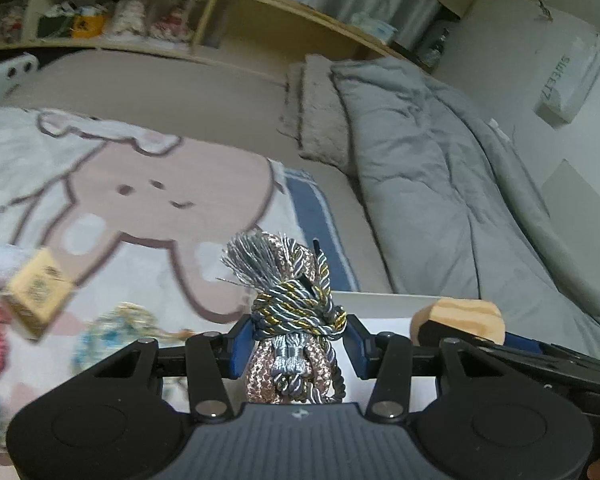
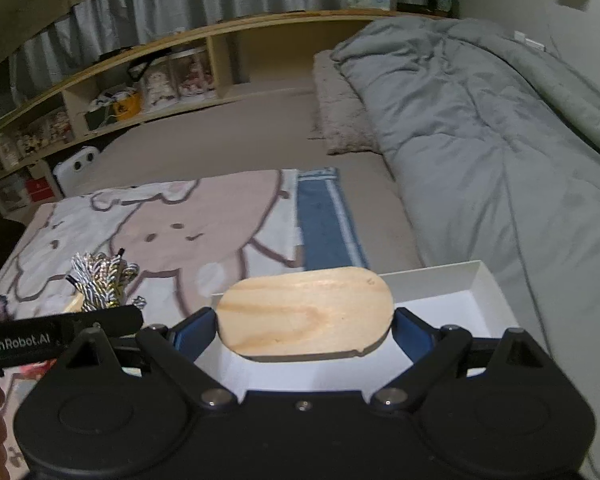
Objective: Organize objects
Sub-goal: 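Open left tool over the white tray while right tool releases the block there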
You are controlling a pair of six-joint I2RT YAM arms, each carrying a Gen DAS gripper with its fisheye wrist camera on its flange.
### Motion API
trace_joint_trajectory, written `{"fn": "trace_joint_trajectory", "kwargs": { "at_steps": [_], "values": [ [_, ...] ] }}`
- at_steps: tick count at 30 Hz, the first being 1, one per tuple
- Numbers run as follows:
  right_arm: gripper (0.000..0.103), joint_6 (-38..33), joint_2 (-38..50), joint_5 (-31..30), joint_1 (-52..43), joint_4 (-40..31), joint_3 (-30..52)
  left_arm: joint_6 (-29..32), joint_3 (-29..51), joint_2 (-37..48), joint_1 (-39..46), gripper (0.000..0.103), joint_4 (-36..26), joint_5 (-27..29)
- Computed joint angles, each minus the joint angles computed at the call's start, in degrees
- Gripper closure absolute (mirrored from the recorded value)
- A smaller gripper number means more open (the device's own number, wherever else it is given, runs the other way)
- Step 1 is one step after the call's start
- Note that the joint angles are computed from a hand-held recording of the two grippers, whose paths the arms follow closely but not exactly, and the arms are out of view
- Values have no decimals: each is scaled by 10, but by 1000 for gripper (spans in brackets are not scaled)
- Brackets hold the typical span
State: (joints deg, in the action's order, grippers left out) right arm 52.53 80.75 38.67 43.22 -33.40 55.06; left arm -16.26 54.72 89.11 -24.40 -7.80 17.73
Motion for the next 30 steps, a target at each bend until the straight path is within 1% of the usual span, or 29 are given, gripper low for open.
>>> {"fn": "trace_joint_trajectory", "kwargs": {
  "at_steps": [7,9,14,17,20,24,25,26,28,30],
  "values": [
    [8,-56,0,-60,-79,83,-71,-45,22,105,-42,54,64,-3],
    [8,-70,9,-86,-102,113,-87,-54,34,133,-44,54,64,-4],
    [8,-93,55,-145,-147,174,-98,-40,51,176,-48,54,72,-23],
    [8,-103,75,-165,-162,203,-100,-30,51,188,-47,54,90,-38],
    [8,-108,87,-179,-173,226,-100,-33,56,197,-41,54,96,-30],
    [8,-113,88,-208,-192,255,-109,-19,55,199,-43,53,100,-33],
    [8,-116,86,-217,-197,260,-111,-16,54,198,-43,52,101,-31],
    [8,-117,86,-226,-201,264,-112,-11,52,197,-41,46,101,-22],
    [7,-113,90,-232,-205,263,-109,-11,51,194,-39,37,100,-7],
    [6,-111,91,-234,-206,257,-107,-12,50,187,-43,34,91,-10]
  ]
}}
